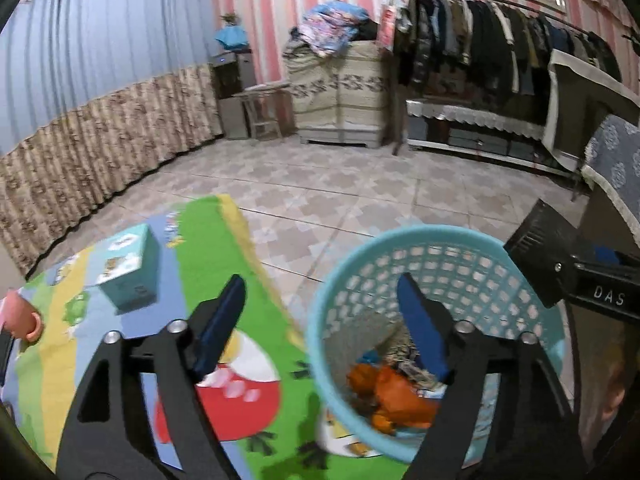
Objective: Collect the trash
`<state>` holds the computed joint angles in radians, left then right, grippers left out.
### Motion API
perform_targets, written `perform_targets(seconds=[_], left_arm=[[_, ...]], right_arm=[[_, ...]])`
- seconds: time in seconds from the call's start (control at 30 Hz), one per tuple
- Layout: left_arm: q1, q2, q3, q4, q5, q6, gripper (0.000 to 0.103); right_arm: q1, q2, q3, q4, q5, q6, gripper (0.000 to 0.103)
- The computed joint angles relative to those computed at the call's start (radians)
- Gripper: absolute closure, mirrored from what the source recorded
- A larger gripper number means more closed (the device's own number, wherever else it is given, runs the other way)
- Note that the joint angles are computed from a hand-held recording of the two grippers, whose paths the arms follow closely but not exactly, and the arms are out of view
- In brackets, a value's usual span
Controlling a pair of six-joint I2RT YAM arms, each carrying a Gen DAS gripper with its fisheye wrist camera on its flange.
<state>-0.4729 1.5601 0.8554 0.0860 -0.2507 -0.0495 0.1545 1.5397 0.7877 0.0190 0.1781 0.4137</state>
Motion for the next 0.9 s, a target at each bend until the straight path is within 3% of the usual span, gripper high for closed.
perform_targets(seconds=[0.1,0.3,0.47,0.77,0.9], left_arm=[[0.040,-0.047,-0.037,0.009,-0.012,0.006,0.011],[0.132,-0.132,-0.098,-0.003,0.009,0.008,0.006],[0.192,-0.225,-0.160,-0.026,0.020,0.018,0.006],[0.328,-0.507,-0.267,-0.160,0.110,0.027,0.006],[0.372,-0.635,-0.309,-0.227,0.104,0.051,0.006]], right_arm=[[0.034,0.038,0.033,-0.007,0.012,0.001,0.020],[0.091,0.104,0.085,0.003,0.031,0.005,0.019],[0.107,0.104,0.080,0.027,0.055,0.000,0.005],[0.164,0.064,0.062,0.034,0.116,-0.007,0.004],[0.227,0.004,0.012,0.064,0.165,0.000,0.004]])
